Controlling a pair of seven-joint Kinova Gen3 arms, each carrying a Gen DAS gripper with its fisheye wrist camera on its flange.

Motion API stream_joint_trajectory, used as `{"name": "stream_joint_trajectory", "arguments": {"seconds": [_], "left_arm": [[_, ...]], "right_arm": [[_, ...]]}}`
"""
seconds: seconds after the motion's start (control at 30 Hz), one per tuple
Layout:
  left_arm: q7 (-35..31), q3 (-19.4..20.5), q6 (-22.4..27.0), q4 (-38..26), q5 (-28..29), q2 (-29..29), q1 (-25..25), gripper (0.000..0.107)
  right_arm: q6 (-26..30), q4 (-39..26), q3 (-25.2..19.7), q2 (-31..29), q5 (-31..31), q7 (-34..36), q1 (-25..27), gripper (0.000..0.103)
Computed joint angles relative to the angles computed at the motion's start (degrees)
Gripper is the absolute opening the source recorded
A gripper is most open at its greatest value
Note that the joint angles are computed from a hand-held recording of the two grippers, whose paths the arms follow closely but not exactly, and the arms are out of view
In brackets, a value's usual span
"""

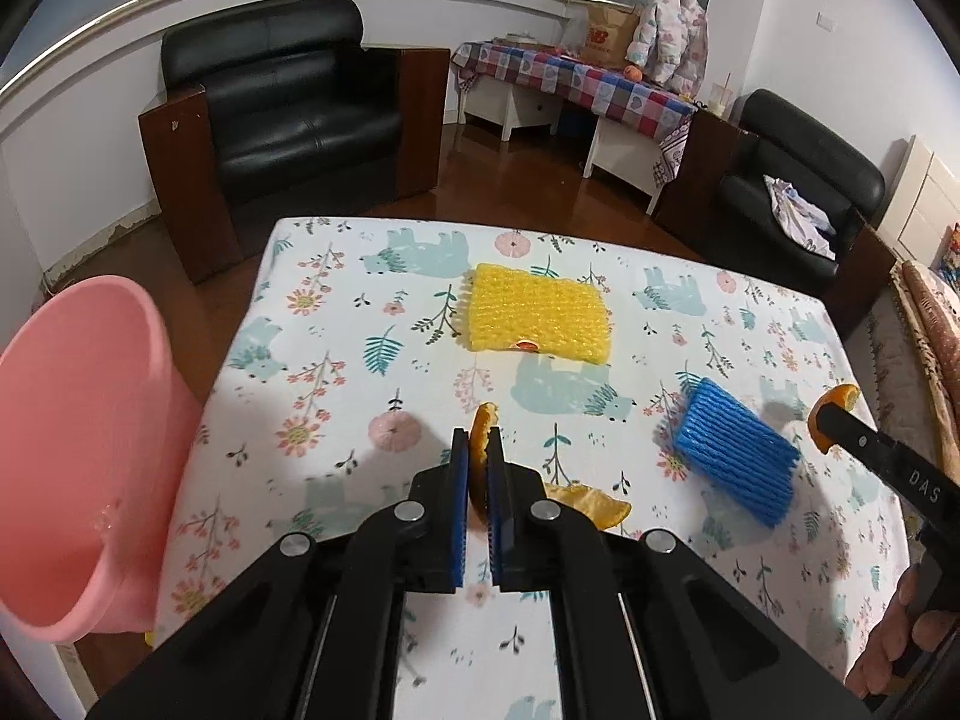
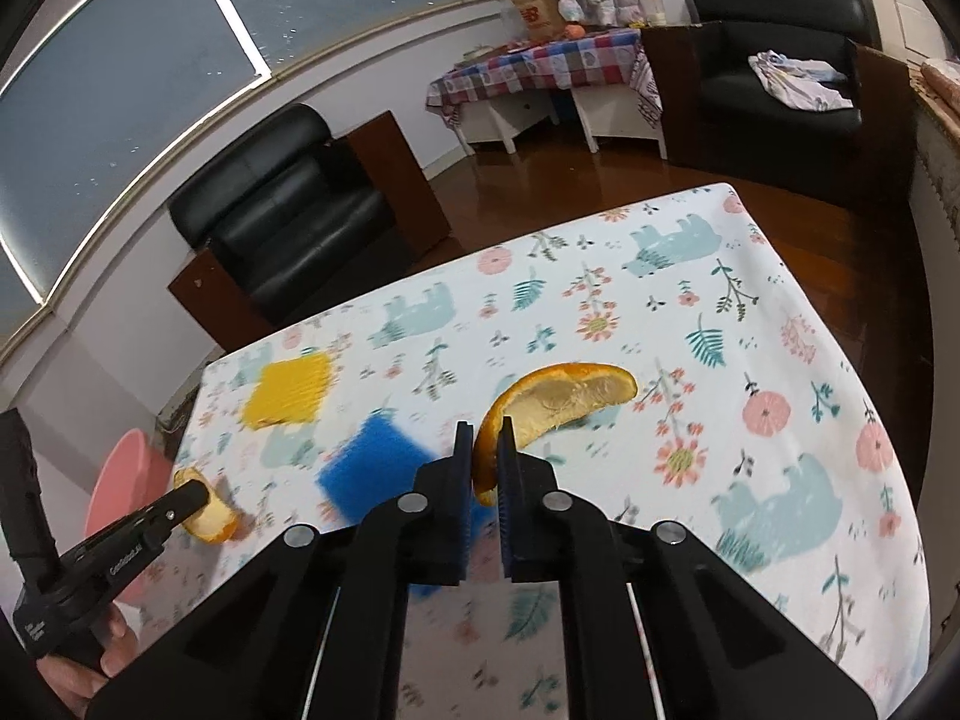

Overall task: Collect trash
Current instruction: 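Carry both orange peels in the tools over the pink bin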

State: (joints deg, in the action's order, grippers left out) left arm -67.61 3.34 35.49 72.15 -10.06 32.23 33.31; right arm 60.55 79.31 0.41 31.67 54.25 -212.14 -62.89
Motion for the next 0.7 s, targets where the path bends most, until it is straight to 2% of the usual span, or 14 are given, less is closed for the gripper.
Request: {"name": "stream_joint_trajectory", "arguments": {"seconds": [0.27, 0.7], "left_arm": [[-0.86, 0.62, -3.94, 6.61, 0.75, -5.36, -2.02, 0.004], [-2.43, 1.27, -10.81, 16.5, 1.86, -13.58, -6.86, 0.004]], "right_arm": [[2.34, -4.13, -0.24, 1.12, 1.15, 1.79, -2.97, 0.008], [4.17, -16.21, 1.43, 5.75, -1.39, 12.79, -6.19, 0.008]]}}
